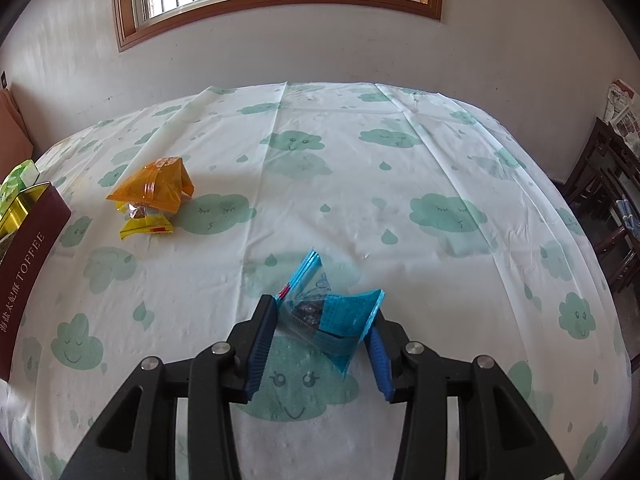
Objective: Organize snacks
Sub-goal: 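Carry the blue candy wrapper into the tin and open the right tool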
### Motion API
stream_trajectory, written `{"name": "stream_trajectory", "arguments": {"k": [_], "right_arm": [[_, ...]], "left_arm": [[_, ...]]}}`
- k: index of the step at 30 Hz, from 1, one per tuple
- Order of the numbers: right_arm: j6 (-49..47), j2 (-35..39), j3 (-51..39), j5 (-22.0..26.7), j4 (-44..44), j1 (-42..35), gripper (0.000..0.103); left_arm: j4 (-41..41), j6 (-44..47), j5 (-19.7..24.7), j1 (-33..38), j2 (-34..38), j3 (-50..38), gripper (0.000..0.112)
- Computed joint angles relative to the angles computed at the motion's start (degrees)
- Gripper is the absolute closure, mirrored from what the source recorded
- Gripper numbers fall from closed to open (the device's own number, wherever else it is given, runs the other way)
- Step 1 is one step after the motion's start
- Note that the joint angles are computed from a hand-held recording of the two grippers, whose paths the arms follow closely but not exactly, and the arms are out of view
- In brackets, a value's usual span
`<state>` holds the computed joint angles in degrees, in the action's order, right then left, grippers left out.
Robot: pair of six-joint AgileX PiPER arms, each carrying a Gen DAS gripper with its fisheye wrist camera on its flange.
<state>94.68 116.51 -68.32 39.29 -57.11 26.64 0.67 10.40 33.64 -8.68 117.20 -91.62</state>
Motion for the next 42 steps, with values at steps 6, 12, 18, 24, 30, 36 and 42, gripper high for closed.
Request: {"name": "stream_trajectory", "arguments": {"k": [6,12,18,24,30,36,42], "right_arm": [[-1.2,2.2,-3.5,1.5,1.5,0.8,0.060],[-2.3,3.4,-5.4,2.8,2.3,1.2,0.060],[-0.7,1.7,-2.7,3.0,1.4,0.7,0.061],[-2.7,2.5,-5.3,6.6,3.6,1.9,0.066],[-1.7,-1.9,-0.9,7.2,2.4,1.3,0.071],[-4.5,-3.7,-3.4,7.9,3.3,3.0,0.072],[-11.1,-0.8,-13.2,8.4,6.4,7.6,0.072]], "left_arm": [[-3.4,2.8,-1.6,2.3,-1.7,3.0,0.038],[-4.0,2.5,-2.7,3.6,-2.1,4.2,0.031],[-3.9,2.8,-3.8,4.3,-1.8,4.3,0.025],[-6.1,4.9,-3.4,5.8,-1.0,3.3,0.024],[-5.5,4.4,-4.4,7.6,-1.6,3.9,0.024],[-5.7,3.7,-4.3,9.4,-1.8,3.5,0.019],[-5.6,3.2,-4.1,10.9,-1.9,3.3,0.017]]}}
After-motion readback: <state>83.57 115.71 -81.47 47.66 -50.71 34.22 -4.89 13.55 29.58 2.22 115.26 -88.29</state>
